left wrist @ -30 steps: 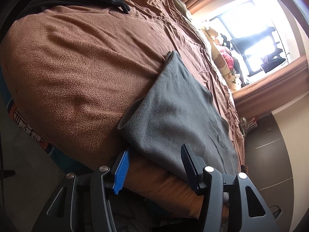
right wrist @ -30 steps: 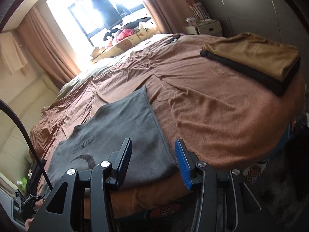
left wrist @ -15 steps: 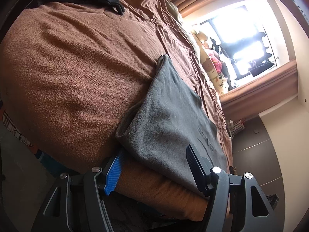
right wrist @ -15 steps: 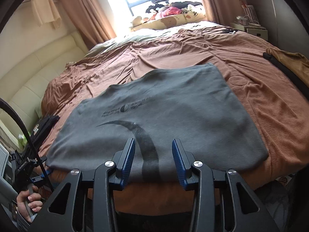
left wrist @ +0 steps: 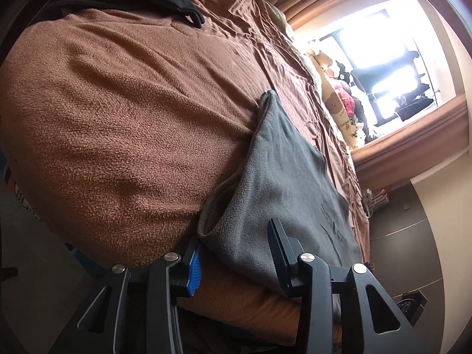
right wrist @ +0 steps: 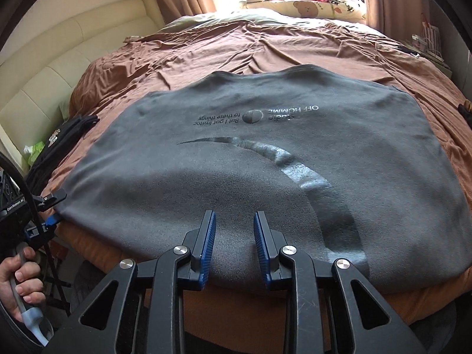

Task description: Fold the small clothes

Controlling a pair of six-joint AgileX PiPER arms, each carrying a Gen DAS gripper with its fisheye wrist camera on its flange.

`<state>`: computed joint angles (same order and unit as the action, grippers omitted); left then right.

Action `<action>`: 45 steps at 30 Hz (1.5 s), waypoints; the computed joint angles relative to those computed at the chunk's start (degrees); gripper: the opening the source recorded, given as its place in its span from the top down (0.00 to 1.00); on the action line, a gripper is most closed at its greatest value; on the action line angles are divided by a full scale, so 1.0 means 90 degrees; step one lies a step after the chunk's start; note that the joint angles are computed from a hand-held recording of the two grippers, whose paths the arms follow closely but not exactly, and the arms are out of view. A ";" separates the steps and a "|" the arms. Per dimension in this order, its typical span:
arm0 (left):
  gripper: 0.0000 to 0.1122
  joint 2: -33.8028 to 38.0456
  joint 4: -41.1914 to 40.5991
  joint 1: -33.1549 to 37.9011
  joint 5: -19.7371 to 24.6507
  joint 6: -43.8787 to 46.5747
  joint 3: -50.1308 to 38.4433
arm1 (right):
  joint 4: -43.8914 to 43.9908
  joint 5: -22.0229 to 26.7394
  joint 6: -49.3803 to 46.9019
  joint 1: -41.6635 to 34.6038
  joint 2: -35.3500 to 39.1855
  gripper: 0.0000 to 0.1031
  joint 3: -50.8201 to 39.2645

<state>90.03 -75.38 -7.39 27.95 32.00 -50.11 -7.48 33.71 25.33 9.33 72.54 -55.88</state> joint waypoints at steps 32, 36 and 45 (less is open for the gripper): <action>0.93 -0.0407 0.5230 -0.1042 -0.1071 -0.6457 -0.0303 | 0.2198 0.1484 -0.2238 -0.1331 0.3155 0.94 -0.3526; 0.93 -0.0380 0.6254 -0.1249 -0.1086 -0.7656 -0.0379 | 0.2141 0.1808 -0.2091 -0.1408 0.3691 0.94 -0.4313; 0.92 -0.0443 0.7873 -0.1588 -0.1138 -0.9704 -0.0273 | 0.1902 0.2800 -0.1740 -0.1472 0.5167 0.94 -0.6710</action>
<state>86.04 -4.52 -21.68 17.70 -55.34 -52.57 9.64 58.91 9.67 -3.91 119.04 -116.27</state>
